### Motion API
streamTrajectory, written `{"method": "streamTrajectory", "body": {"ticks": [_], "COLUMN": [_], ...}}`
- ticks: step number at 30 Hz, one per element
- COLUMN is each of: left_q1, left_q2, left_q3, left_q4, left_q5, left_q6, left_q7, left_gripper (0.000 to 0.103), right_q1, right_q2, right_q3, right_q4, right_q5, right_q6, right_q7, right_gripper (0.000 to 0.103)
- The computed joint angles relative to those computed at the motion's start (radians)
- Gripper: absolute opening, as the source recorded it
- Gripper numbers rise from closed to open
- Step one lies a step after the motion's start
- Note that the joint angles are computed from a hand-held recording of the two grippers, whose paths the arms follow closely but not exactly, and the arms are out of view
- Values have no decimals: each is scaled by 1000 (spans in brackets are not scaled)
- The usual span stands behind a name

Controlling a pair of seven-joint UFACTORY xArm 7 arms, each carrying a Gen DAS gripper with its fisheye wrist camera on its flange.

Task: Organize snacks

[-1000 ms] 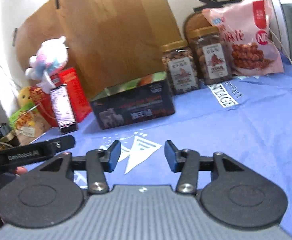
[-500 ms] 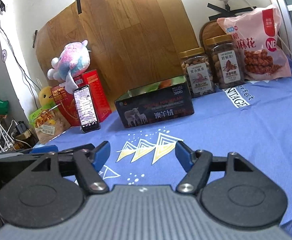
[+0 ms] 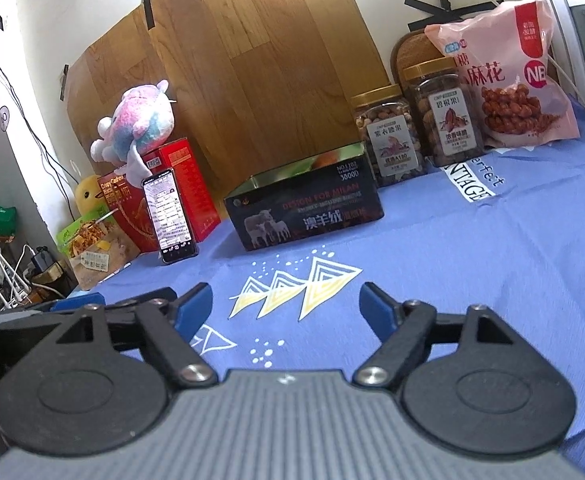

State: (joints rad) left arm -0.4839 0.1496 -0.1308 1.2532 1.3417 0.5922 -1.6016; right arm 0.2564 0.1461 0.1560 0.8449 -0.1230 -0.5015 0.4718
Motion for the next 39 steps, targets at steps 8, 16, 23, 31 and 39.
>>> {"method": "streamTrajectory", "body": {"ticks": [8,16,23,31,39], "left_q1": [-22,-45,-52,-68,-60], "left_q2": [41,75,92,108,100], "left_q3": [3,20,35,44,47], "left_q4": [38,73,91,111,99], "left_q5": [-92,-153,-207,-216,-228], "left_q6": [73,129,155,218,224], "left_q7": [94,171,212,207,200], "left_gripper": [103,103,103,103,103], "right_q1": [-12,-20,-24,-33,-38], "right_q2": [4,10,14,17,18], "right_q3": [3,5,7,11,14], "right_q4": [-2,2,7,11,13], "right_q5": [-30,-53,-66,-84,-95], "right_q6": [-10,-4,3,14,21], "right_q7": [28,53,62,83,97], "right_gripper": [84,84,84,84,84]}}
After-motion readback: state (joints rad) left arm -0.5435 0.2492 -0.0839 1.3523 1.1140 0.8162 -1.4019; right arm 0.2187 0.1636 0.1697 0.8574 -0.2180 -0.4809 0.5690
